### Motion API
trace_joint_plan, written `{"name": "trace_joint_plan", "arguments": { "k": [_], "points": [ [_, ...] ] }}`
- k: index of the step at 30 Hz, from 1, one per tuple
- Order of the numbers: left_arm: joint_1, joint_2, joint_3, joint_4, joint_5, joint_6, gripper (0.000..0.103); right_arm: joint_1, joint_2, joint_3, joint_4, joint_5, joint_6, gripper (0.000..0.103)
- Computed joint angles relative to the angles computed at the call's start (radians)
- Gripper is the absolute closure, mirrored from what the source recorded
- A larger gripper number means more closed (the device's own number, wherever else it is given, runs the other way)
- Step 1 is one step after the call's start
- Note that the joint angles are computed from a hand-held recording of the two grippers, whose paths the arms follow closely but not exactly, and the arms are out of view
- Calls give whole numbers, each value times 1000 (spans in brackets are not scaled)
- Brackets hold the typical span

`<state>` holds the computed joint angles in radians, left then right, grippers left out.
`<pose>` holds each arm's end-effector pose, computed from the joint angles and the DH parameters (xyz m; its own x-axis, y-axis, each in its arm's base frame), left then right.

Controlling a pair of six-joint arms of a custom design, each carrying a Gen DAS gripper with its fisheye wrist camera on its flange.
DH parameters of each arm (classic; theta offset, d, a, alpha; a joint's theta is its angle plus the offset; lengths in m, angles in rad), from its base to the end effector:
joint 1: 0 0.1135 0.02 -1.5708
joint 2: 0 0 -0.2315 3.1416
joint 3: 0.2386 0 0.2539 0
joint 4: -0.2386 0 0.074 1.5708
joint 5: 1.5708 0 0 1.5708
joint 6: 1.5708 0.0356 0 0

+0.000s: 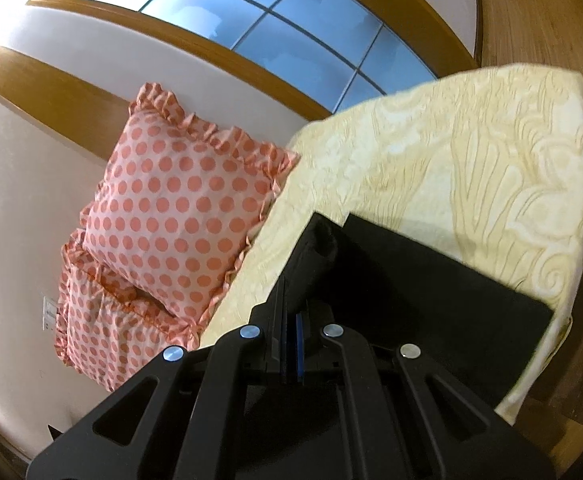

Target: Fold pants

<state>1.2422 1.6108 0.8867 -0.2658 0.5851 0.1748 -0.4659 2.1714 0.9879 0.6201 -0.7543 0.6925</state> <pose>0.1189 0.2877 0.1397 -0.3859 -0.6825 -0.6207 -0.6338 0.6850 -0.3592 0.3541 -0.1508 0.0453 -0.4884 0.7664 -0.4172 0.1585 0.5481 0.8213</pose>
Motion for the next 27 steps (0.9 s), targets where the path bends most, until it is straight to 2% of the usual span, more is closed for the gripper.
{"name": "trace_joint_plan", "arguments": {
  "k": [3,6,8,12,15,17,19,21,23,27],
  "points": [
    [103,-49,-167,70,22,50,96,-24,13,0,-26,-6,-4,100],
    [221,63,-217,86,57,120,96,-37,30,10,-65,-12,-17,100],
    [246,75,-255,145,89,113,96,-45,37,17,-88,-15,-28,100],
    [206,17,-302,207,56,75,93,-53,38,43,-139,-26,-43,100],
    [201,29,-292,200,59,72,92,-56,38,79,-182,-56,-35,100],
    [209,36,-284,186,66,86,92,-56,5,54,-145,-73,-26,100],
    [220,38,-284,178,75,98,91,-48,-39,23,-145,-42,-62,100],
    [232,54,-271,162,89,107,93,-43,-31,45,-215,-14,-103,100],
    [240,57,-255,132,103,119,97,-58,16,89,-279,-39,-103,100],
    [277,-45,-287,71,137,193,98,-98,-42,-17,-186,-76,-100,100]
  ]
}}
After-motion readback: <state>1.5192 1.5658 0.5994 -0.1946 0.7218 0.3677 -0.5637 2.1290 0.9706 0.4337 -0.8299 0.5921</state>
